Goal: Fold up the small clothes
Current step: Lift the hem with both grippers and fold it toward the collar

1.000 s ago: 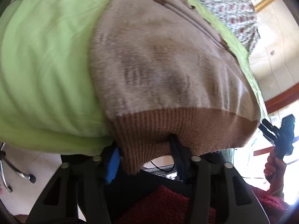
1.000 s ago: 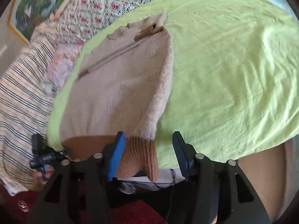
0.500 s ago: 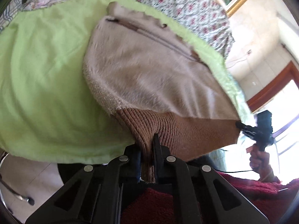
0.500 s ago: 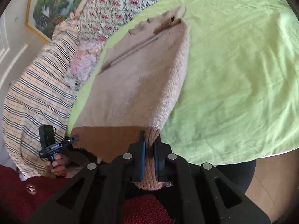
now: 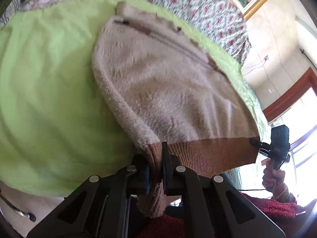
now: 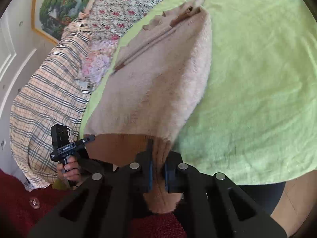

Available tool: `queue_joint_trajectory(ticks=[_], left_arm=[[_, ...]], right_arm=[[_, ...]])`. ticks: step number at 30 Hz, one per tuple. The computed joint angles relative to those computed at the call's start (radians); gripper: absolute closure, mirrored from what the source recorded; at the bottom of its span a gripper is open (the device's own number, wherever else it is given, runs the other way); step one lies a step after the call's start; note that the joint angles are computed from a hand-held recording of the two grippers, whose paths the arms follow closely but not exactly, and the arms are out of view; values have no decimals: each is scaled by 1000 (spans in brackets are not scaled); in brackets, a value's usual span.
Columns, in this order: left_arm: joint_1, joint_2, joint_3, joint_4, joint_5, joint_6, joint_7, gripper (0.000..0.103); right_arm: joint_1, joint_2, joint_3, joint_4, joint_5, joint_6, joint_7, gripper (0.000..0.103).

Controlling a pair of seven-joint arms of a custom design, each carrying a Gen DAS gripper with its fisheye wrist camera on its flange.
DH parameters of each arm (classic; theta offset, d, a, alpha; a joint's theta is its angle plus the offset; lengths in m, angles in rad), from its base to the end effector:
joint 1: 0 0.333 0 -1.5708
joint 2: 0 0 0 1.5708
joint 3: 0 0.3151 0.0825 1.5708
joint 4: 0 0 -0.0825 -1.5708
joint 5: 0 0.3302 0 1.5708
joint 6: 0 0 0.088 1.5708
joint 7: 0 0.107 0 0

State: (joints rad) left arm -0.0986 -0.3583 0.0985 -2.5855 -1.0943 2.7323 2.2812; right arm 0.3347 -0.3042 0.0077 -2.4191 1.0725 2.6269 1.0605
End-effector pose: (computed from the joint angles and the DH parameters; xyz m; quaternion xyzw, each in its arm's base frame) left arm 0.3953 0.0355 0.4516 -0.7173 0.5761 -0.3891 0.0465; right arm 0.4141 0.1255 0.4972 -0.6501 0.6354 0.0624 0.4119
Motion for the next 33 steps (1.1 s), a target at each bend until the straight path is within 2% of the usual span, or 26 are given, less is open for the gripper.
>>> queue_joint_trajectory(ticks=[9,13,16,19,24,27,29,30,31,32,33], left_arm=[[-9,-73,33,11,-165,-2,99,96],[5,-64,34,80,-240,-15,138,96],[30,-38,28,144,-281,-24,174,96],[58,39,22,252,-328,-43,218,96],[122,247,-23,519,-317,-41,204,96],[165,369,-52,680,-254,-52,140,96],[192,473,-70,816,-182,-60,68,96],[192,517,-63,873,-158,-72,41,96],[223,586,-91,960,-93,-75,-25,96],[222,635,-85,1023,-58,-89,-66,96],[251,690,-113,1092,-8,-95,-117,96]], right_arm=[[10,-11,-42,52,218,-43,-186,95],[-3,3,-48,114,350,-65,-281,95],[-25,51,-42,203,358,-83,-305,95],[-47,127,-37,304,350,-99,-319,95],[-94,323,-12,555,307,-82,-283,95],[-127,455,11,731,204,-62,-190,95],[-137,567,15,883,80,-51,-71,95],[-145,615,17,949,42,-56,-29,95],[-154,659,20,1009,13,-64,9,95],[-161,723,16,1095,-33,-78,70,95],[-162,782,7,1179,-82,-101,131,95]])
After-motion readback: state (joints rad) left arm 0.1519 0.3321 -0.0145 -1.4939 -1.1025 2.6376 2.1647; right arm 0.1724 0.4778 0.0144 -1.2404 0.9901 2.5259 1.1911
